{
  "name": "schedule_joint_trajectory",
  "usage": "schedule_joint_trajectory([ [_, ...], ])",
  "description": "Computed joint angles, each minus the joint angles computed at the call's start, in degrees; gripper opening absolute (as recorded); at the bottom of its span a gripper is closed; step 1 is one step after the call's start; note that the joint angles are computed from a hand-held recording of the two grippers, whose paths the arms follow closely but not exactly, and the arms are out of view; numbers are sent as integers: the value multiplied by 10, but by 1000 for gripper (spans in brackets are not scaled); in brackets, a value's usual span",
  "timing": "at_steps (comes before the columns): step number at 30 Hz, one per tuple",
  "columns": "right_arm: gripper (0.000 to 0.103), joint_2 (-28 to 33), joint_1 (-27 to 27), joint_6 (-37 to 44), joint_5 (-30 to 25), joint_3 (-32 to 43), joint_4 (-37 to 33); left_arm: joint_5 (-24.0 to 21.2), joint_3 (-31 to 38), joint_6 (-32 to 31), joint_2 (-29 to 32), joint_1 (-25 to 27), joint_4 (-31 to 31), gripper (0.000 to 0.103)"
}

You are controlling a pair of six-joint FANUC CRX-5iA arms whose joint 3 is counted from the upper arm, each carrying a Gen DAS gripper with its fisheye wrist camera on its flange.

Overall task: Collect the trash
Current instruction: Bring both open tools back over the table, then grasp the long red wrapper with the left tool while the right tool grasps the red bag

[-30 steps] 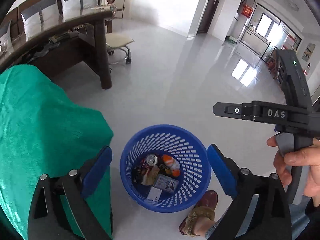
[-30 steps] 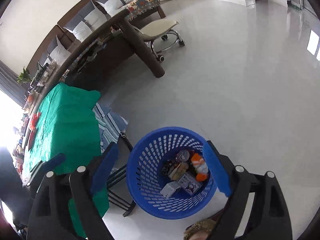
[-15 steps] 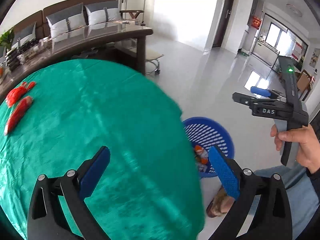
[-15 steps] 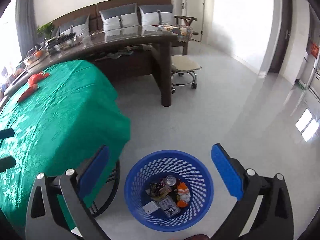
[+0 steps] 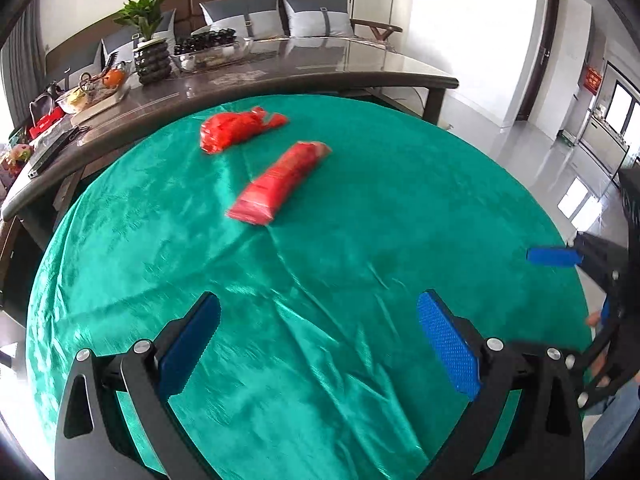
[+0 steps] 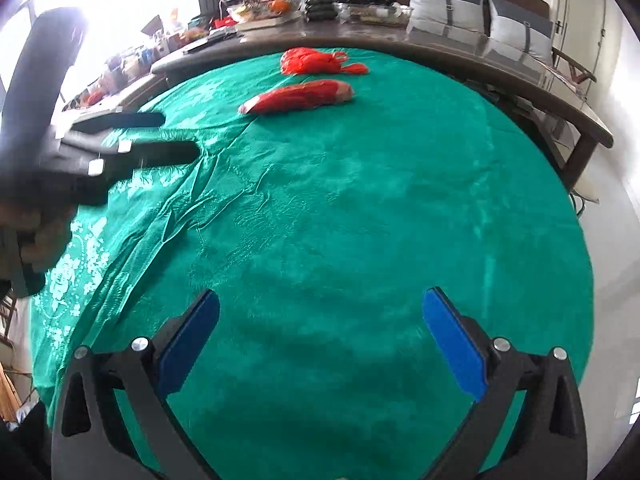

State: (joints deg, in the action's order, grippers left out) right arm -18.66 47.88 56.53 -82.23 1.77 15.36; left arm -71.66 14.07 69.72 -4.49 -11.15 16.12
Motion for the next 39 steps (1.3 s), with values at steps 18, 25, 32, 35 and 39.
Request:
schedule_joint_trajectory([
  [18, 98, -1, 14, -8, 16, -15, 22, -81, 239, -75, 232, -27, -12, 37],
  [25, 98, 26, -11, 26, 1, 21, -8, -62, 158, -27, 160, 24, 16, 18],
  [32, 98, 206, -147, 15, 27, 245, -120, -54, 63, -7, 68, 106, 15, 18],
  [35, 95, 322, -183, -37, 29, 392, -166, -45, 35, -12, 43, 125, 19, 18],
  [39, 93, 472, -187, -118, -20, 586, -158, -35, 0, -23, 16, 151, 38, 18],
])
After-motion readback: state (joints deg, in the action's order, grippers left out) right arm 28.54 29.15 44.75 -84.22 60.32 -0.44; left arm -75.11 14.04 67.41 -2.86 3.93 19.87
